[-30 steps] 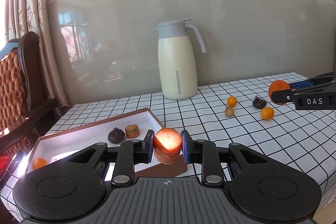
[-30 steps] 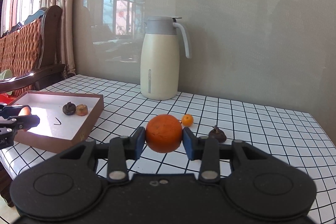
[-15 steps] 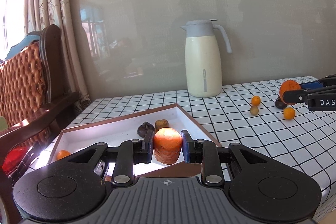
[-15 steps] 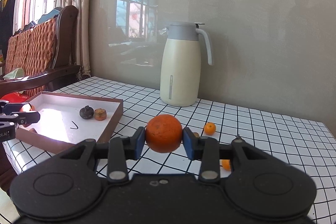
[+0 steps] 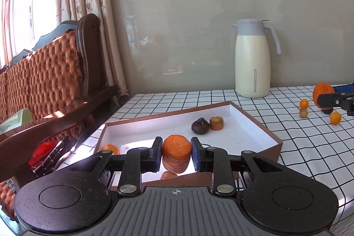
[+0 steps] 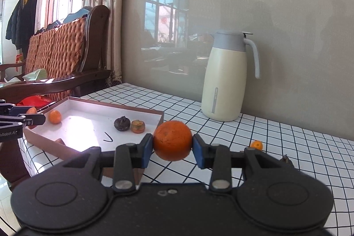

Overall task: Organize fruits
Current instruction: 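Carry the carrot slice and large orange over the box tray with both tools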

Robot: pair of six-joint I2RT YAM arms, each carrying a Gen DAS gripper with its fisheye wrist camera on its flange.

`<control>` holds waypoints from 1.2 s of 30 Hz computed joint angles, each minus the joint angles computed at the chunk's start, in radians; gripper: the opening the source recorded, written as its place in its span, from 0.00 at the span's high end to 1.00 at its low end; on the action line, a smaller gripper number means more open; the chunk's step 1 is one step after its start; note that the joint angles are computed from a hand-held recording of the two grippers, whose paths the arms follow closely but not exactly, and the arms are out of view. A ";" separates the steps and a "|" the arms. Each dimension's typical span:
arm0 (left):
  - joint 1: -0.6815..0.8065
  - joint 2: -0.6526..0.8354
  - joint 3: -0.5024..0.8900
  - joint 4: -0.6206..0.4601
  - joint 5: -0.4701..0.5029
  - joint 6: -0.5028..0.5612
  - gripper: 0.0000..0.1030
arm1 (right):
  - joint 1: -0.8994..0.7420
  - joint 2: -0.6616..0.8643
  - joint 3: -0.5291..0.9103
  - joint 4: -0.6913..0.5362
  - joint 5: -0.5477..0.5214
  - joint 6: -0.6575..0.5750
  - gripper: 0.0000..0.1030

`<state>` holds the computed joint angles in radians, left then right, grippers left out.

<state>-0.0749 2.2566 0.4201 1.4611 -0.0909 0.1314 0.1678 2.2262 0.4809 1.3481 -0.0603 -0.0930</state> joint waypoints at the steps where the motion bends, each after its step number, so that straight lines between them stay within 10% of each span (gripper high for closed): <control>1: 0.016 0.003 -0.001 0.004 0.006 0.000 0.74 | 0.009 0.001 0.004 -0.003 0.001 0.001 0.71; 36: 0.236 0.027 0.041 -0.001 0.080 -0.020 0.74 | 0.178 0.053 0.144 -0.082 0.043 0.005 0.71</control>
